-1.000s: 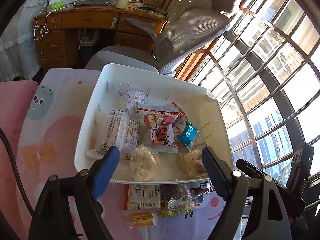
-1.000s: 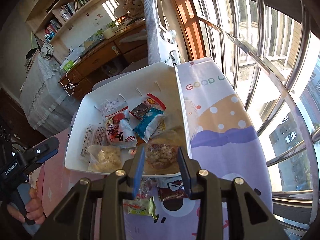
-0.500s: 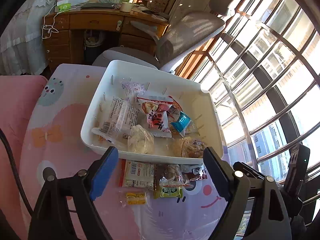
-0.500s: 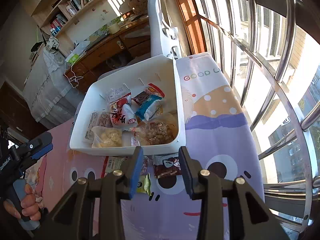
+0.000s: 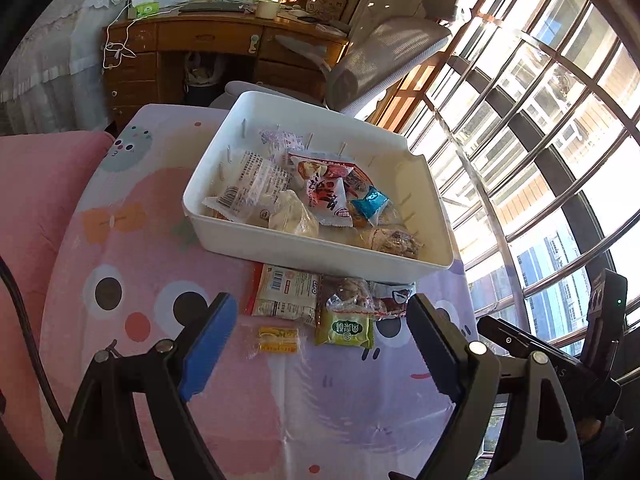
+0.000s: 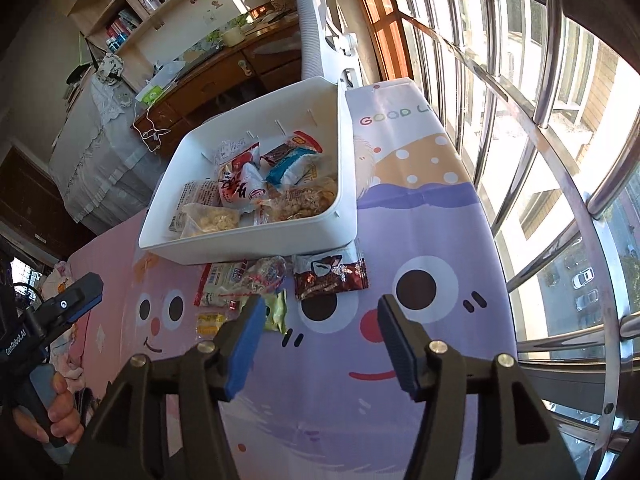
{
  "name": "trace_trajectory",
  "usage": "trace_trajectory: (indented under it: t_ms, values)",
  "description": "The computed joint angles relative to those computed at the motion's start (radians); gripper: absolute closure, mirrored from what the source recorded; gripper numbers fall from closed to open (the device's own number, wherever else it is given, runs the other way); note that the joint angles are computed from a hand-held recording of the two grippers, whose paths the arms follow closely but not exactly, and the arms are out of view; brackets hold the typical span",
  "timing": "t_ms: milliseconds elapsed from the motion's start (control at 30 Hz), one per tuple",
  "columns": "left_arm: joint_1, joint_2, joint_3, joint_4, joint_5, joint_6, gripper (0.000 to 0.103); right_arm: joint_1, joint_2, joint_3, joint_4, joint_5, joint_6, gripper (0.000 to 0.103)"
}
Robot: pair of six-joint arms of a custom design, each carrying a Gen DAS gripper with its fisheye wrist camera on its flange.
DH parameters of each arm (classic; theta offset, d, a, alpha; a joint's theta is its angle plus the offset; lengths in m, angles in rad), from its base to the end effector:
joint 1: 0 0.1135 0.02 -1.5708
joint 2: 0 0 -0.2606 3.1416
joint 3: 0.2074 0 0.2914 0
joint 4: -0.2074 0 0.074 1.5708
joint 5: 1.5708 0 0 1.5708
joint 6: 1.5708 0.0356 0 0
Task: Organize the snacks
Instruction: 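Withdraw both open tools from the basket back over the table, then grasp the small yellow candy with the left tool while the right tool grasps the brown chocolate packet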
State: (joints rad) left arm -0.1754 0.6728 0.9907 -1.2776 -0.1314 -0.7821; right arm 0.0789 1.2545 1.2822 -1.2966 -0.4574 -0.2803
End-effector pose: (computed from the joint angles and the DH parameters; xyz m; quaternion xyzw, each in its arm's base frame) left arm 0.1298 -0.0183 0.3325 -0.3031 0.9023 -0.0827 0.2953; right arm 0.2518 0.0357 0.3279 -0.2055 0.9413 0.2083 0.1683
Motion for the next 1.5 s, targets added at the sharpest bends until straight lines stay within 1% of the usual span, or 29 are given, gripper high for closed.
trace_trajectory:
  t_ms: [100, 167, 233, 400, 567, 733, 867, 1133, 1300, 1433, 1500]
  values:
    - [-0.033, -0.002, -0.012, -0.021, -0.020, -0.029, 0.017, -0.008, -0.014, -0.025, -0.018, -0.002, -0.017, 0.037]
    - [-0.047, 0.002, -0.024, -0.035, -0.027, -0.043, 0.017, 0.001, -0.028, -0.044, -0.018, 0.016, -0.014, 0.032]
    - [-0.047, 0.018, -0.037, -0.043, -0.023, -0.047, 0.017, 0.010, -0.043, -0.064, -0.014, 0.035, -0.013, 0.030]
    - [-0.024, 0.063, -0.070, -0.041, 0.011, -0.044, 0.017, 0.044, -0.073, -0.117, 0.030, 0.101, 0.005, 0.029]
    - [0.023, 0.108, -0.111, -0.015, 0.072, -0.010, 0.017, 0.093, -0.118, -0.185, 0.127, 0.164, 0.026, 0.028]
    - [0.085, 0.147, -0.153, 0.033, 0.141, 0.040, 0.017, 0.133, -0.135, -0.248, 0.232, 0.191, 0.036, 0.028]
    - [0.106, 0.211, -0.157, 0.074, 0.155, 0.087, 0.017, 0.147, -0.127, -0.286, 0.308, 0.176, 0.043, 0.027]
    - [0.155, 0.330, -0.178, 0.137, 0.212, 0.163, 0.017, 0.224, -0.117, -0.366, 0.481, 0.235, 0.052, 0.027]
    - [0.171, 0.393, -0.195, 0.177, 0.242, 0.181, 0.017, 0.265, -0.076, -0.391, 0.539, 0.271, 0.056, 0.027]
    - [0.177, 0.438, -0.191, 0.198, 0.238, 0.196, 0.017, 0.293, -0.055, -0.407, 0.582, 0.301, 0.060, 0.027]
    - [0.173, 0.461, -0.189, 0.206, 0.227, 0.194, 0.022, 0.299, -0.043, -0.411, 0.601, 0.309, 0.061, 0.027]
